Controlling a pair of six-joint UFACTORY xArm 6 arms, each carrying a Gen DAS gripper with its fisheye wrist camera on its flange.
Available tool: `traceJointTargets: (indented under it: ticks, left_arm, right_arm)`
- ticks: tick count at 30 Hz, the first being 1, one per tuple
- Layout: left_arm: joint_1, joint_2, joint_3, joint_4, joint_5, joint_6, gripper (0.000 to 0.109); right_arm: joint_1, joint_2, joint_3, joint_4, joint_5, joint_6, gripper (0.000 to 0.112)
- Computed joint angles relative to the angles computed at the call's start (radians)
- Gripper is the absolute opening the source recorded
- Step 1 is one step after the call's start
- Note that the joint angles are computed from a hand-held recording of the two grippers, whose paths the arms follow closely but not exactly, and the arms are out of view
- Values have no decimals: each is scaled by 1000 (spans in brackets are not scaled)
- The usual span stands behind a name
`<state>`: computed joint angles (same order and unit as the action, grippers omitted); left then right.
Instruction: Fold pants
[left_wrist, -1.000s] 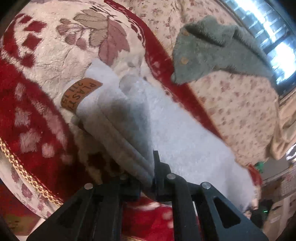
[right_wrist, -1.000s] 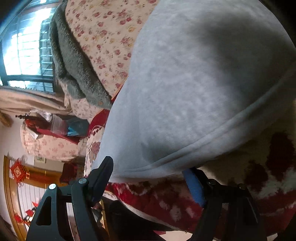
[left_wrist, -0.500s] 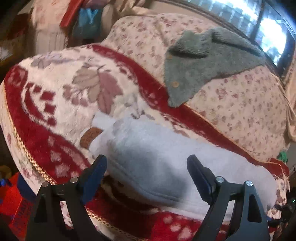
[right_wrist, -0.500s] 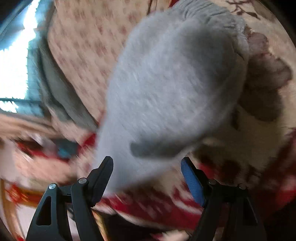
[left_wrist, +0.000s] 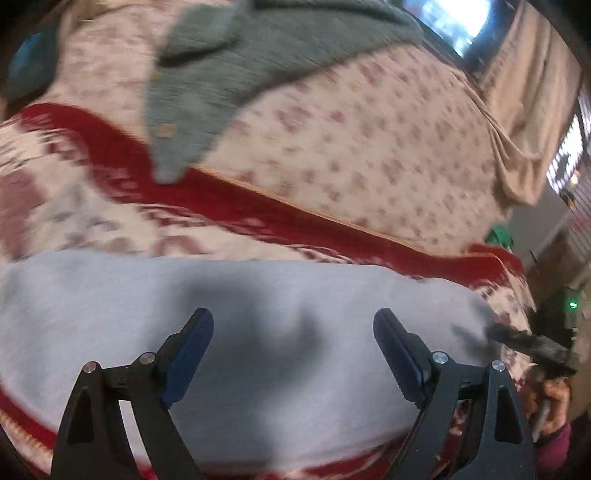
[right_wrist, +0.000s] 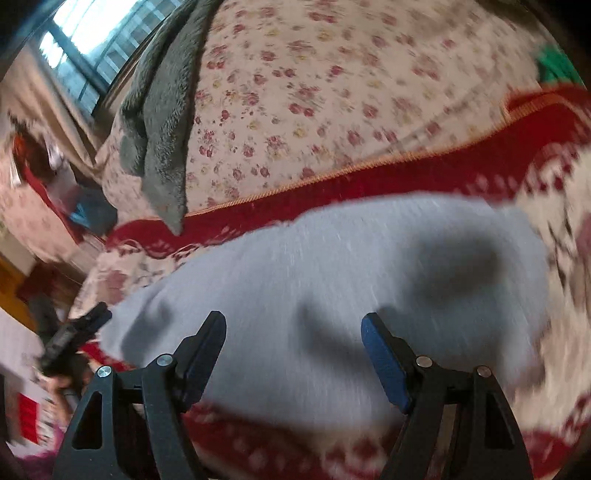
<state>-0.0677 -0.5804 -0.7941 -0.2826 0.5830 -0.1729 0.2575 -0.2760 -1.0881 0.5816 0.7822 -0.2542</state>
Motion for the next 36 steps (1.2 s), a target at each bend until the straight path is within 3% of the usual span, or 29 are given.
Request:
traceJointTargets:
  ticks: [4, 7, 9, 13, 19, 26, 29, 31, 36]
  left_arm:
    - [-50, 236, -195, -164, 45, 141, 89]
    - [-74, 426, -370, -207, 87, 206, 91]
    - [-89, 543, -484, -212, 104, 243, 91]
    - [-81, 812, -777, -330, 284, 297, 91]
    - [-55, 1050, -1065, -473, 547, 297, 91]
    - [-102, 1194, -1294, -459, 738, 297, 91]
    - [-109, 1207, -1333, -516, 812, 344, 91]
    - [-108, 1165, -1280, -542, 816, 371, 91]
    - [-74, 1046, -1121, -679, 771, 449, 68]
  right_arm:
    - [-8, 73, -6, -97, 62, 41, 79]
    - [-42, 4, 113, 4, 41, -133, 79]
    - [-75, -26, 142, 58, 82, -202, 79]
    - [-135, -30, 141, 188, 152, -267, 79]
    - [-201, 8, 117, 311, 244, -324, 79]
    - [-192, -5, 129, 320, 237, -328, 80]
    - [-206, -8, 133, 332, 252, -340, 80]
    - [-205, 8, 120, 338, 253, -335, 81]
    - [-198, 5, 115, 324, 246, -321, 81]
